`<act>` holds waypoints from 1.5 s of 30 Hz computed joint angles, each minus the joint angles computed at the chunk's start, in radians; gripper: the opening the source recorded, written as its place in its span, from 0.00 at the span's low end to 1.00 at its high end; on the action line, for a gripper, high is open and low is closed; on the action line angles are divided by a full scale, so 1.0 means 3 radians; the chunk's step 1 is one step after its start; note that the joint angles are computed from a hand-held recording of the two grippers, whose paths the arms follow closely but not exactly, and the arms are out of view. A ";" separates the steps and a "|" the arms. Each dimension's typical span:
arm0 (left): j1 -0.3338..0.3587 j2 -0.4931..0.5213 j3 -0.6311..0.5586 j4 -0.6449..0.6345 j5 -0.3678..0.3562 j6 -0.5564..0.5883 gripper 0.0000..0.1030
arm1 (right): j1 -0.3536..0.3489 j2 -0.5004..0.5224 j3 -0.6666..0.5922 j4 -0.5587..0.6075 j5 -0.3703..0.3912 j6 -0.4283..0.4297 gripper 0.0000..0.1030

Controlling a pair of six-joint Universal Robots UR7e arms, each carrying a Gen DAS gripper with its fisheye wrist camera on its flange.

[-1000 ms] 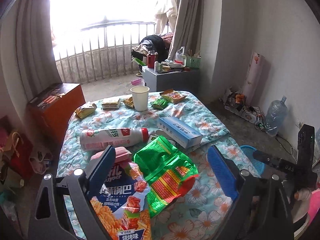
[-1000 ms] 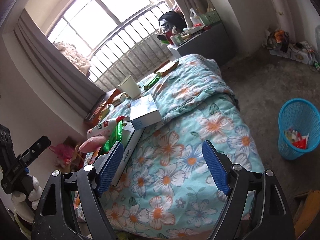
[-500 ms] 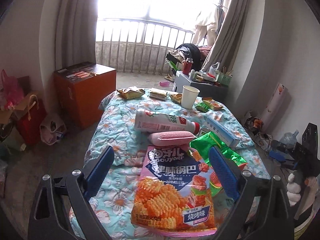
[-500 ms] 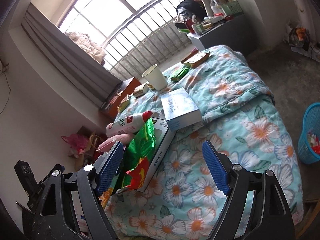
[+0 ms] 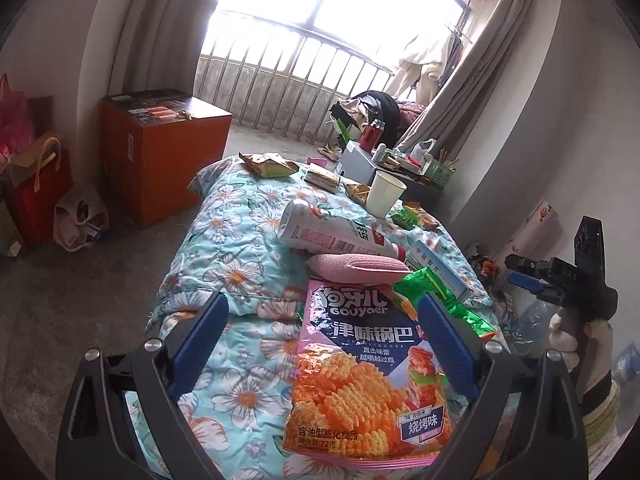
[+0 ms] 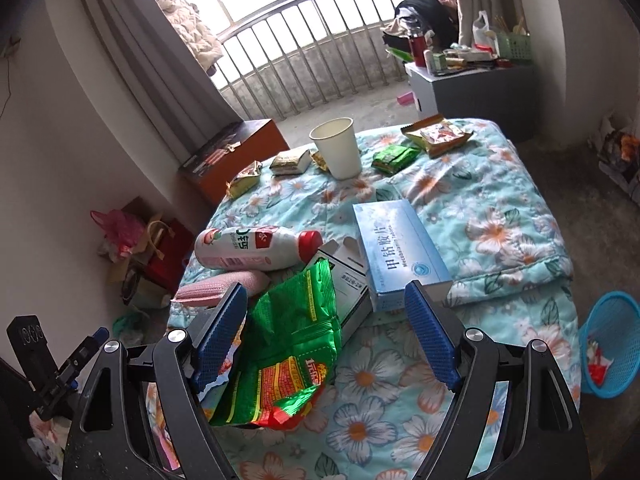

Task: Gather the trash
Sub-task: 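Reach the right tool toward the blue medicine box while the left tool approaches the pink sponge, then grasp the blue medicine box with the right tool while the left tool grasps the pink sponge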

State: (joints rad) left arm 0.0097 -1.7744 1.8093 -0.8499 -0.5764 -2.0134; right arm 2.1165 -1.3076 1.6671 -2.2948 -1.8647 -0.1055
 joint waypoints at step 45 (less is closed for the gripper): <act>0.0193 -0.0016 -0.0194 0.0138 -0.0096 -0.0290 0.90 | -0.0359 0.1185 -0.1293 0.1621 -0.0446 0.0458 0.75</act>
State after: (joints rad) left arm 0.0676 -1.7790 1.7511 -0.8084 -0.6051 -2.1004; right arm 2.0088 -0.9520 1.2791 -1.8084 -1.9985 0.0317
